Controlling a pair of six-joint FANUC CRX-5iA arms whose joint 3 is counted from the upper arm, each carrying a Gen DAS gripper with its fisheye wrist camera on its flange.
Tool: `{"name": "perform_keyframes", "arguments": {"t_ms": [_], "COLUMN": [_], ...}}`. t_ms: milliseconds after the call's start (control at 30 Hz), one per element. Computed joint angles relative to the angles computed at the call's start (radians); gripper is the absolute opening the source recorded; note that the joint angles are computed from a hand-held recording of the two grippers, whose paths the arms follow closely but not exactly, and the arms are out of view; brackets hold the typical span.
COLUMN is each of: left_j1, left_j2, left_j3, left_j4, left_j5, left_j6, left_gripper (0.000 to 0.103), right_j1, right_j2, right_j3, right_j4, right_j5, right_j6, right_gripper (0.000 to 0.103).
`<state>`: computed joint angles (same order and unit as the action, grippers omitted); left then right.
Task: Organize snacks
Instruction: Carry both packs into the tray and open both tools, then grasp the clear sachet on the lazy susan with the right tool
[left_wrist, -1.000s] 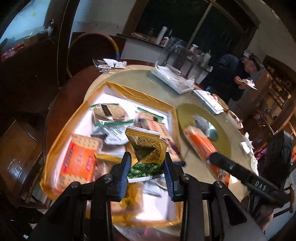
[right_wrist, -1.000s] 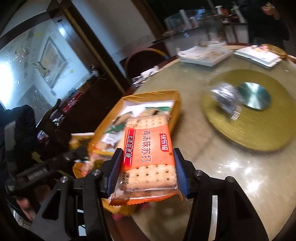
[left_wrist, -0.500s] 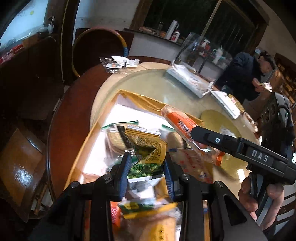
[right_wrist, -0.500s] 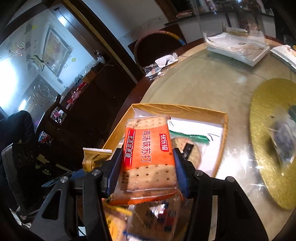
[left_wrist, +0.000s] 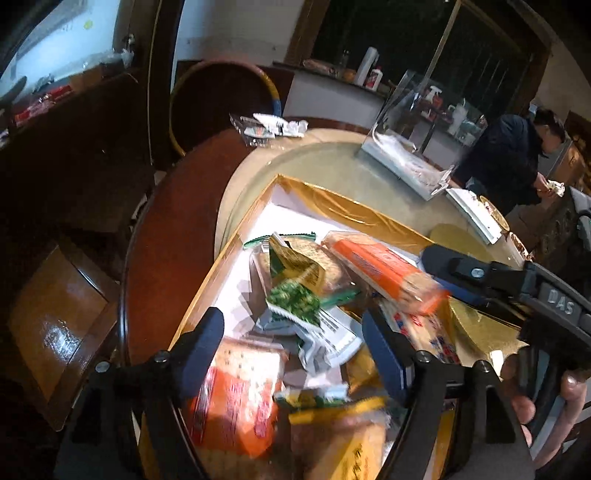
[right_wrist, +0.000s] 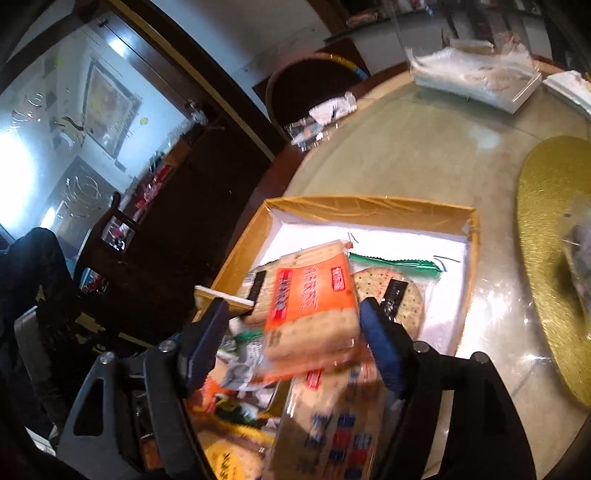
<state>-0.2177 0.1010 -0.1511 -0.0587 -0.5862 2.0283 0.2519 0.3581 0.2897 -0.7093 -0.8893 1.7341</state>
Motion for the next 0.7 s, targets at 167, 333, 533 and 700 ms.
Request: {"name": "perform_keyframes", "arguments": {"t_ms": [167,333,533,700], "left_j1": [-0.061,-0.152,-0.216,-0.261], "left_j2": [-0.064,-0.095,-0.11,-0.089], "left_j3": [-0.026,-0.014,-0.025,-0.002], "left_j4": [-0.086,-0.214,-0.232,-0.215], "left_j5": [-0.004,-0.032,-0.025,-0.032], "left_j6": [0.115,0.253,0.313,0.292], "left_gripper": [0.077,0.079,0.079,0.079], "right_j1": [-0.039,-0.115,-0.196,-0.242], "right_j2": [-0.143,-0.272,-0.356,-0.391], "right_j3": [-0.148,-0.294,-0.413,-0.467], "right_j4": [-0.089,-0.207,-0.285,-0.277], "right_j5": [0.056,0.061,0.028,0.017], "right_j6": [0.079,0.175,0.237,0.24], "right_gripper": [0.076,0.077,0.077,0.077]}}
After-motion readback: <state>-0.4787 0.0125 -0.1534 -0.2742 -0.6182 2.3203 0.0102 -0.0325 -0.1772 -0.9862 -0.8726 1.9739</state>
